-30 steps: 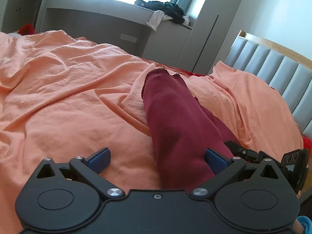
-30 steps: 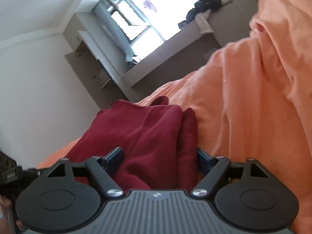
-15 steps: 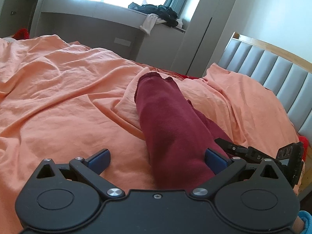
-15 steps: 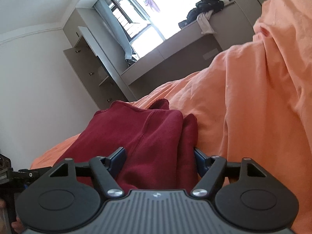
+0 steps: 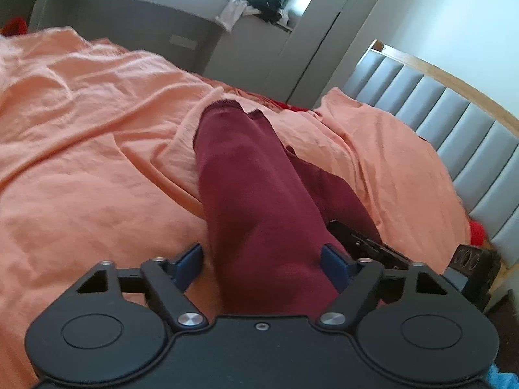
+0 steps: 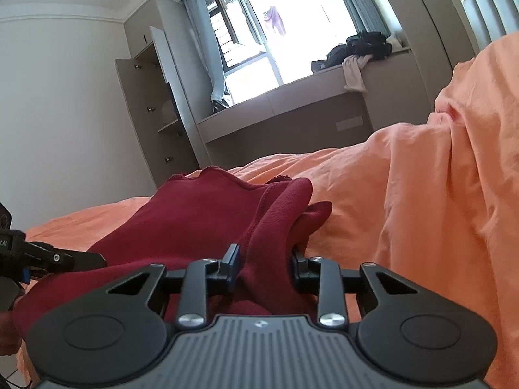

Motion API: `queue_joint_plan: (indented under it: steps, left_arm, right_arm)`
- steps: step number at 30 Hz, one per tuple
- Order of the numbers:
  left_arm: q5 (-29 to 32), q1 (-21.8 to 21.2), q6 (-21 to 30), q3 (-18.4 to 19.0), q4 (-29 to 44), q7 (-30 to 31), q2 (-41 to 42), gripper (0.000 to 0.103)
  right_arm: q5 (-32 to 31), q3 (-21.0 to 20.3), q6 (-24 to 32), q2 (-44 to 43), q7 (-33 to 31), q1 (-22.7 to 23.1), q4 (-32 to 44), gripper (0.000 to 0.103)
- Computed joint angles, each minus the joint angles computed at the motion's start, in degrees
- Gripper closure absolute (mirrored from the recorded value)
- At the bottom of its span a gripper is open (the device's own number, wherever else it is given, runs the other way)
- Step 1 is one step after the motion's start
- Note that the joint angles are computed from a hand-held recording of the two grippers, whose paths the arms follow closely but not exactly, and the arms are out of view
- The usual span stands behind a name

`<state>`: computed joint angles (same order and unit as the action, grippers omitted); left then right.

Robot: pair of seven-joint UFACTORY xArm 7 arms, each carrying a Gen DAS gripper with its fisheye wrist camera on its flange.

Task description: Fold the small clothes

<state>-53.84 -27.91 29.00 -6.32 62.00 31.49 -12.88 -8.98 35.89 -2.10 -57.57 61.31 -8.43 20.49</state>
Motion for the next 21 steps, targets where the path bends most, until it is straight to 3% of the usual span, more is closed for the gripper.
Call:
queue_joint_plan:
  steps: [3, 6, 10, 17, 21]
  left_arm:
    - [0.8, 0.3, 0.6, -0.3, 0.6, -1.3, 0.4, 0.034]
    - [5.5, 0.9, -0.3, -1.6, 0.7, -4.7, 0.4, 0.04]
    - [6.2, 0.3, 0.2, -0.8, 1.2, -4.2, 0.8, 0.049]
    - [3.8, 1.0, 3.4, 0.2, 3.4, -4.1, 1.5, 0.075]
    - [2.8, 1.9, 3.4, 0.3, 4.9, -3.6, 1.3, 0.078]
  right_arm:
    - [-0.1, 1.8, 2.1, -1.0, 1.1, -1.0, 1.2, 0.072]
    - [-1.4, 4.2, 4.9, -2.3, 2.1, -2.9, 3.1, 0.076]
    - [-3.8, 5.3, 8.9, -2.8, 2.1, -2.7, 4.9, 0.078]
    - [-5.2, 5.5, 8.0, -4.1, 4.9, -3.3, 6.2, 0.082]
    - [-5.6, 7.1, 5.1, -4.5, 5.8, -6.7, 9.1, 0.082]
